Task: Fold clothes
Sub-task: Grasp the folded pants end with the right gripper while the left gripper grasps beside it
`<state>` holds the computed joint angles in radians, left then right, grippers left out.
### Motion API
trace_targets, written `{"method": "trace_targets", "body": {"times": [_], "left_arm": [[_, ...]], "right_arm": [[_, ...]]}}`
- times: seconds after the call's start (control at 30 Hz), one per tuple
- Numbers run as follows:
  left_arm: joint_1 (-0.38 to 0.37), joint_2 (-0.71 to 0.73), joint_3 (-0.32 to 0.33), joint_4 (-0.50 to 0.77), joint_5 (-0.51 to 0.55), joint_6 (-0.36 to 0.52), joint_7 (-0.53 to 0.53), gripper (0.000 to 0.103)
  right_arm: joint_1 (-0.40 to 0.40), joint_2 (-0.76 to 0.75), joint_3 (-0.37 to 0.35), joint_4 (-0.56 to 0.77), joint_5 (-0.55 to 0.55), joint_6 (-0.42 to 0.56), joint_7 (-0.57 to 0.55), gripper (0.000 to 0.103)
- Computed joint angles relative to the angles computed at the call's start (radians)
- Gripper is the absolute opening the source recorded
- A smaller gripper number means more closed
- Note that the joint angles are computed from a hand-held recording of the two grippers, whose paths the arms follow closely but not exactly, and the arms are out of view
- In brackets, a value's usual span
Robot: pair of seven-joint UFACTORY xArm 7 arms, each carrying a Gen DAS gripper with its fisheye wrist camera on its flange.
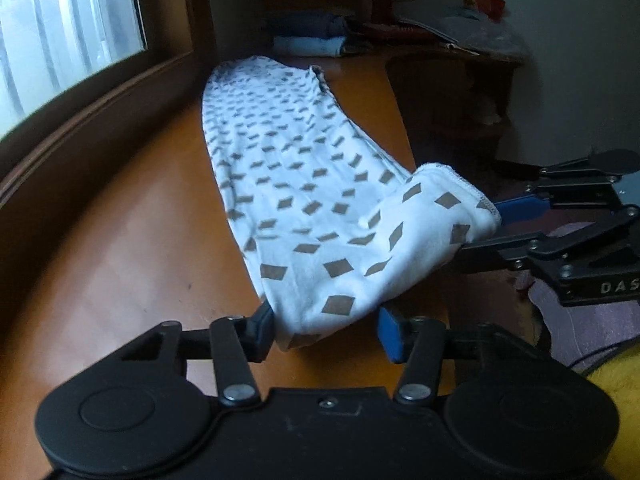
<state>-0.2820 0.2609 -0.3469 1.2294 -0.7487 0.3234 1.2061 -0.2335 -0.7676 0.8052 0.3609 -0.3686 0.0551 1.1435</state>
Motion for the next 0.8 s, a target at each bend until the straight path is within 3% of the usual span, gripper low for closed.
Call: {"method": "trace_targets", "body": {"times": [0.17, 0.57, 0.8], "left_arm": [[-0.02, 0.02, -0.003, 0.035, 0.017, -0.045, -0.025, 0.05], [-0.119, 0.137, 0.059, 0.183, 0.374, -0.14, -0.399, 0.054], [-0.167, 0.253, 0.119, 0.353, 0.545, -0.088, -0.581, 0.061]], "right_arm": [[-0.029, -0.022, -0.012, -0.021, 0.01, -0.072, -0.009, 0.041], [-0.123, 0.052, -0.093, -0.064, 0.101, -0.3, -0.201, 0.042], [-0.264, 0.197, -0.055, 0.004, 0.152, -0.4, -0.344, 0.043]]}}
